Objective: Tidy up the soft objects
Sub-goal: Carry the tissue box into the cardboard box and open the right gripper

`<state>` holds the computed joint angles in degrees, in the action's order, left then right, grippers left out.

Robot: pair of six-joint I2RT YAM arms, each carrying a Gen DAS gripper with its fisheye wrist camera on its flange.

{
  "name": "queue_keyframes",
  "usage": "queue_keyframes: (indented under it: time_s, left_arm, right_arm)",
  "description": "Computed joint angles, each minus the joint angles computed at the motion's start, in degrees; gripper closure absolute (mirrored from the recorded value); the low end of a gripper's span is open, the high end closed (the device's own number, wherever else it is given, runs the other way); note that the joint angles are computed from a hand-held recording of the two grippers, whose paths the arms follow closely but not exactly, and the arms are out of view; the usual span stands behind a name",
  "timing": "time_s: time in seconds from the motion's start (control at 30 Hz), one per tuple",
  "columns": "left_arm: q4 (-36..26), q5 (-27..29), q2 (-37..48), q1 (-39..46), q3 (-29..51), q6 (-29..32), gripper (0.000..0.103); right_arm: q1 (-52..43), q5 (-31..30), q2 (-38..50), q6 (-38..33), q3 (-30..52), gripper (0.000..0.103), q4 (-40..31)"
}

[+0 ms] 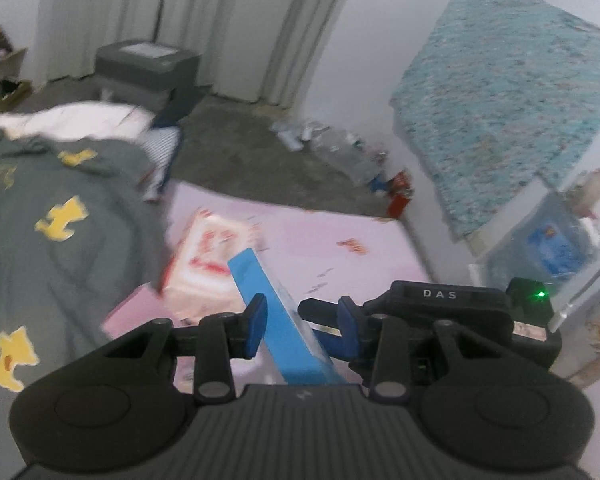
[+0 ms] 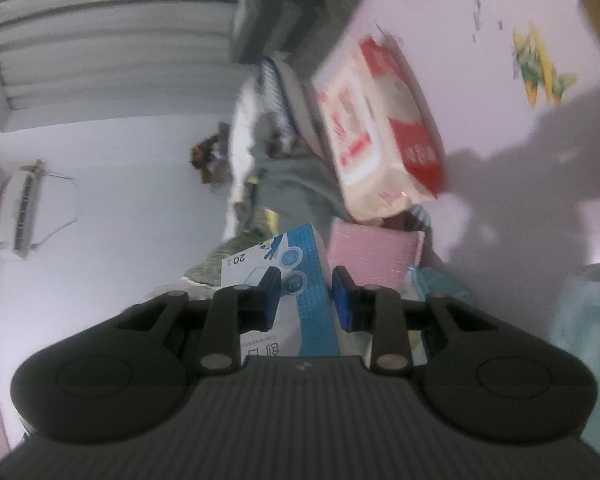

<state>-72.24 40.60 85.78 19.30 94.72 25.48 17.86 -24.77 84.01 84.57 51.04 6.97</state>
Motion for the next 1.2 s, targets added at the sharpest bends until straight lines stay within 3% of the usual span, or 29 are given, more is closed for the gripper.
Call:
queue_keyframes:
  time_s: [0.17, 0.33, 0.47, 0.6, 0.7, 0.8, 0.93, 1.07, 1.2]
  left_arm:
    - [-3.19, 0.31, -5.77, -7.95, 0.76, -5.73, 0.064]
    - [0.65, -2.50, -11.30, -21.87, -3.62, -16.78, 0.060]
    - [7.60, -8.48, -13.34, -34.73, -9.73, -25.21, 0.059]
    - [14.63, -14.40, -13.51, -43.72, -17.52, -30.65, 0.058]
    - [19.17, -18.35, -11.69, -48.51, -22.28, -31.97, 0.058]
    - [22.50, -23.03, -10.32, -51.79, -25.91, -32.76, 0.058]
    - [22.94, -21.35, -10.63, -50.19, -27.14, -31.02, 0.057]
    - [20.56, -19.09, -15.37, -45.18, -26.77, -26.71, 0.042]
    - [17.48, -16.77, -20.47, -38.04, -26.85, -20.33, 0.029]
  right_arm:
    - [-8.67, -5.02, -16.29, -4.22, -4.33, 0.076, -9.49]
    - [-24.65, -14.64, -30.53, -15.35, -3.44, 0.076, -28.99]
    - [-42.67, -24.86, -34.25, -29.70, -0.64, 0.074, -45.42]
    - [-55.76, -30.12, -31.42, -43.89, -0.10, 0.074, -55.63]
    - [-60.34, -30.78, -28.10, -50.90, -2.68, 0.074, -57.20]
    - [-60.48, -29.19, -25.25, -52.30, -7.60, 0.074, -53.48]
    - [-61.24, -27.47, -21.59, -54.35, -11.81, 0.074, -51.11]
    - [-62.90, -25.72, -22.18, -59.21, -11.41, 0.074, -53.20]
    - [-61.62, -19.30, -23.12, -61.77, -9.90, 0.074, -54.63]
